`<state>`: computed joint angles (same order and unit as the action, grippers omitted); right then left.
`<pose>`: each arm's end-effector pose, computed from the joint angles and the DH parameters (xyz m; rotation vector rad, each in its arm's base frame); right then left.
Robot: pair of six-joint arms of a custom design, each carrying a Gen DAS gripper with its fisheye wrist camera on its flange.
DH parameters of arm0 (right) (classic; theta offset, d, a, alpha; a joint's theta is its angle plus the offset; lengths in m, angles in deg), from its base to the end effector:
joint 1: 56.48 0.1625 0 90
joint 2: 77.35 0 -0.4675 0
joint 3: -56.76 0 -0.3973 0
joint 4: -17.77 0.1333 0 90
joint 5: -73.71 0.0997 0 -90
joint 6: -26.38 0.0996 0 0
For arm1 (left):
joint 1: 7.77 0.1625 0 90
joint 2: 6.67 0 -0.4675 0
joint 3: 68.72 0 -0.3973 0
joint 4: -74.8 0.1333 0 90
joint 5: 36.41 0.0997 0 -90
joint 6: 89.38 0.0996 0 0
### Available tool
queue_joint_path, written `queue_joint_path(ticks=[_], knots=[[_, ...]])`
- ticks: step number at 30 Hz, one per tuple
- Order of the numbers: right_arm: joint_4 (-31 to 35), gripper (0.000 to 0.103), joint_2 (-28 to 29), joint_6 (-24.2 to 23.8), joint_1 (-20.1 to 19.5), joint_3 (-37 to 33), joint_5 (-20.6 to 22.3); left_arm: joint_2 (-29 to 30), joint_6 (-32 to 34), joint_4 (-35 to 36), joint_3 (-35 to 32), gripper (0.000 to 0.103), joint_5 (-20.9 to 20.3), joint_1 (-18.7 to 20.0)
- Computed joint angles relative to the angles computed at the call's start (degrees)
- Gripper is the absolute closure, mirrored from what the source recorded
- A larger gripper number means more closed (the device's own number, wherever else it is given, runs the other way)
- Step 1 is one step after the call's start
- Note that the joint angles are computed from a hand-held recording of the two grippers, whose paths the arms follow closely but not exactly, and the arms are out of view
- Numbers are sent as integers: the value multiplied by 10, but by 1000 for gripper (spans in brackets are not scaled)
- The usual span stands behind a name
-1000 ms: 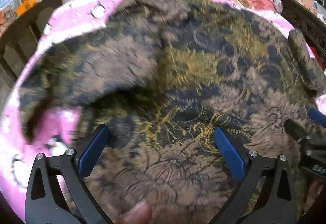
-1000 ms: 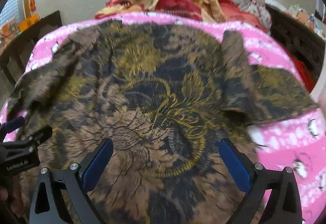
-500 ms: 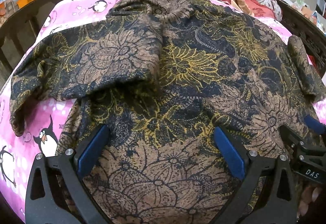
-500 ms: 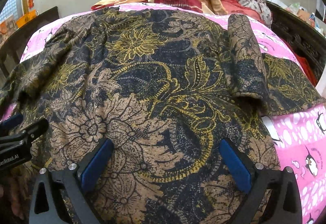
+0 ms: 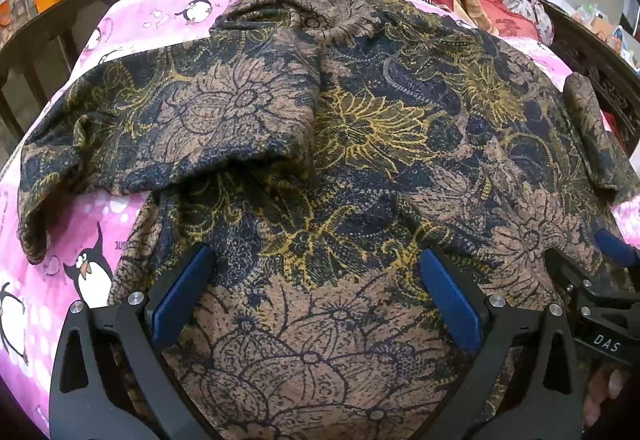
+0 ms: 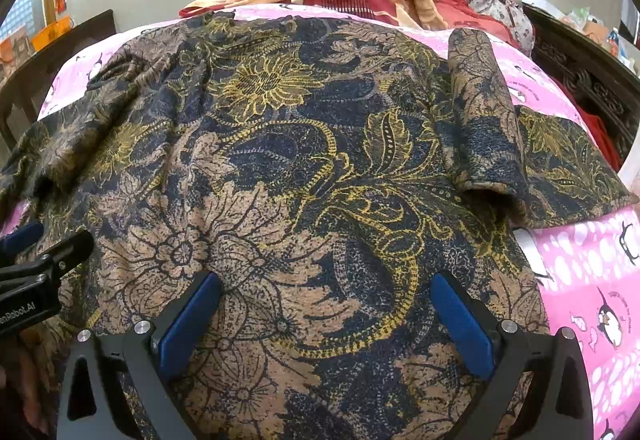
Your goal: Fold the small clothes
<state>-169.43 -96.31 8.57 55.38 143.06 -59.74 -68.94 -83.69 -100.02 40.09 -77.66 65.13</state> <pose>0.3274 -0.6419 -0.0653 0.5568 -2.2721 0.6526 0.0197 -0.6440 0.2981 0.0964 2.2454 -0.8667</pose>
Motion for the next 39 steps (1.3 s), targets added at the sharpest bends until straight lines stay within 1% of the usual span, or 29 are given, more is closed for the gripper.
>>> queue_joint_path(ticks=[17, 25, 29, 32, 39], knots=[[-2, 0, 5, -3, 3, -6, -12, -1, 2, 3, 1, 0, 5, -1], [-2, 0, 4, -2, 3, -3, -9, -2, 4, 0, 2, 0, 5, -1], [-1, 0, 2, 1, 2, -3, -6, 6, 6, -4, -2, 0, 18, -5], [-2, 0, 3, 0, 2, -4, -8, 5, 0, -3, -2, 0, 12, -4], [-2, 0, 3, 0, 2, -4, -7, 7, 0, -3, -4, 0, 14, -4]])
